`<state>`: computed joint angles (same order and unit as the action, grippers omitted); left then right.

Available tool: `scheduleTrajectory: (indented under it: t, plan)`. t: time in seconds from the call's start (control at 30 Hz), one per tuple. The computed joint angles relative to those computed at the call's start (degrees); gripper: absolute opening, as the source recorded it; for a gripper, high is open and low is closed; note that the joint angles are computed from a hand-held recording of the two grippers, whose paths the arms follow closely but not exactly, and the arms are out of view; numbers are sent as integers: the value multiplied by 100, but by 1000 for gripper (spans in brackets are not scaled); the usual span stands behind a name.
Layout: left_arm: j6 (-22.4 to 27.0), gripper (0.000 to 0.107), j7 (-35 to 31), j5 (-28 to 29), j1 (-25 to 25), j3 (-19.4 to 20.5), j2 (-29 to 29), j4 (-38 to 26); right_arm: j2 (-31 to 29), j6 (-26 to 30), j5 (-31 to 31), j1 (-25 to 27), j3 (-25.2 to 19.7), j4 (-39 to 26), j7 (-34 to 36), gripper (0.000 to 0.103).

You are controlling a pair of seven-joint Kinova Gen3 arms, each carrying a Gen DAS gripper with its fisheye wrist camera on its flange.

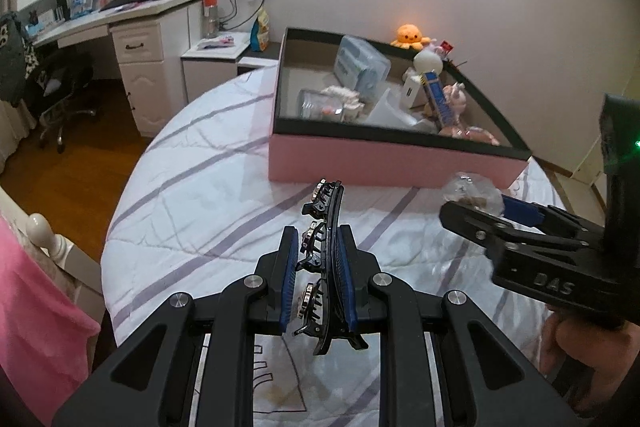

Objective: Organize rigid objects
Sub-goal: 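Carry the hair clip and glass bottle into the box and release both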

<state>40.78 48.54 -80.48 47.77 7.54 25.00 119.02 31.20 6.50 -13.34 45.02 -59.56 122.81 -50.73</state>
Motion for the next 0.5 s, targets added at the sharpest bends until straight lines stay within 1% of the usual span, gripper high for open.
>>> scheduleTrajectory:
  t: [0.1,0.27,0.37,0.43,0.5]
  plan:
    - [115,19,-188,15,11,7,-104,-84,9,170,-75,462,-441,-92,103,76]
    - [360,19,-529,-91,-62,20,-306,-280,13,309,-346,945,-928,-336,398,76]
    - [414,19,-696,-270,-212,6,-403,-432,-30,358,-499,860,-887,-615,519,76]
    - [427,19,-857,-379,-350,-4,-403,-583,-57,389,-591,652,-719,-863,578,76]
    - [281,19,-1001,-442,-532,-16,-384,-722,-59,455,-689,383,-461,-1086,628,76]
